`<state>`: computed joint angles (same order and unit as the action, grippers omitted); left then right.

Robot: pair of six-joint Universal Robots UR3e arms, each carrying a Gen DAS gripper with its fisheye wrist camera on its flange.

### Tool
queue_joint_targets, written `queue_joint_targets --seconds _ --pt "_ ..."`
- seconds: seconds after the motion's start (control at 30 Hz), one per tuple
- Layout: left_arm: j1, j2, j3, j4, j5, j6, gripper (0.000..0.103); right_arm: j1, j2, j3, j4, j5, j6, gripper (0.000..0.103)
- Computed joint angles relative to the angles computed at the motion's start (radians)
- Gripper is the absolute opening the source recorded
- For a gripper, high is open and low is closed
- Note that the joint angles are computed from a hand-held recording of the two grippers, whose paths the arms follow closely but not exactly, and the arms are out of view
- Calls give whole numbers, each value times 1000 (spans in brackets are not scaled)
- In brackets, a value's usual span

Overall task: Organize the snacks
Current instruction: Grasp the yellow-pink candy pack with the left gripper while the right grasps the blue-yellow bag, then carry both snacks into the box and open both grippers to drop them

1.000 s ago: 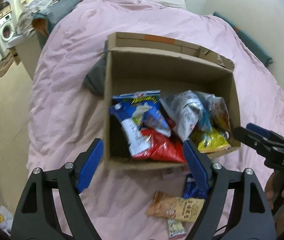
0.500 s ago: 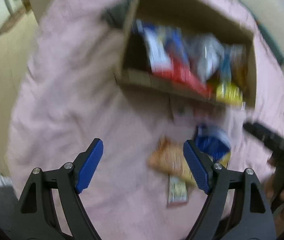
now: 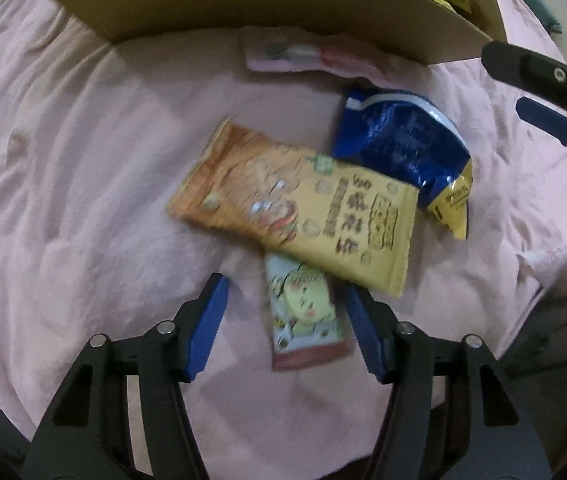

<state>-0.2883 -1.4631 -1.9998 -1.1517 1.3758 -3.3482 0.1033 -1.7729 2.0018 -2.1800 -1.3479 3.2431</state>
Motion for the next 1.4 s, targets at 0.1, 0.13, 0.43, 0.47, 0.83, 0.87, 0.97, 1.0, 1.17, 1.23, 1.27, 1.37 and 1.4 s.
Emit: queue_joint_targets --seconds 0.1,0.13,0.43,0.47,0.83,0.87,0.97,1.0,1.17,1.23,1.27,1.37,1.4 --pt "-32 -49 34 27 19 -16 49 5 4 1 13 -15 -6 95" --pt "-38 -64 51 25 29 -24 43 7 9 1 17 -23 -8 95" --pt "-17 -24 63 -41 61 38 23 101 159 -93 70 -41 -43 93" --pt "-22 -21 63 -45 68 34 23 116 181 -109 72 -45 -45 87" --pt "93 180 -41 -121 143 141 23 224 280 -167 76 -105 -97 38" --pt "102 199 -47 -126 151 140 23 230 257 -154 78 -95 -104 31" --pt "138 262 -54 -148 158 140 23 236 191 -122 83 -80 -111 25" --pt "152 283 -59 -151 157 137 23 236 172 -110 79 -71 -114 24" --pt "186 331 -68 -146 152 119 23 235 79 -46 57 -28 -102 22" --pt "222 339 -51 -157 160 144 23 232 40 -16 46 -18 -100 22" --pt "242 346 -41 -169 158 158 23 222 32 -23 58 -7 -104 22" --pt "271 351 -67 -118 176 176 23 209 -1 -6 61 34 -94 22" --pt "266 342 -78 -98 189 172 23 208 -7 -5 58 39 -90 22"
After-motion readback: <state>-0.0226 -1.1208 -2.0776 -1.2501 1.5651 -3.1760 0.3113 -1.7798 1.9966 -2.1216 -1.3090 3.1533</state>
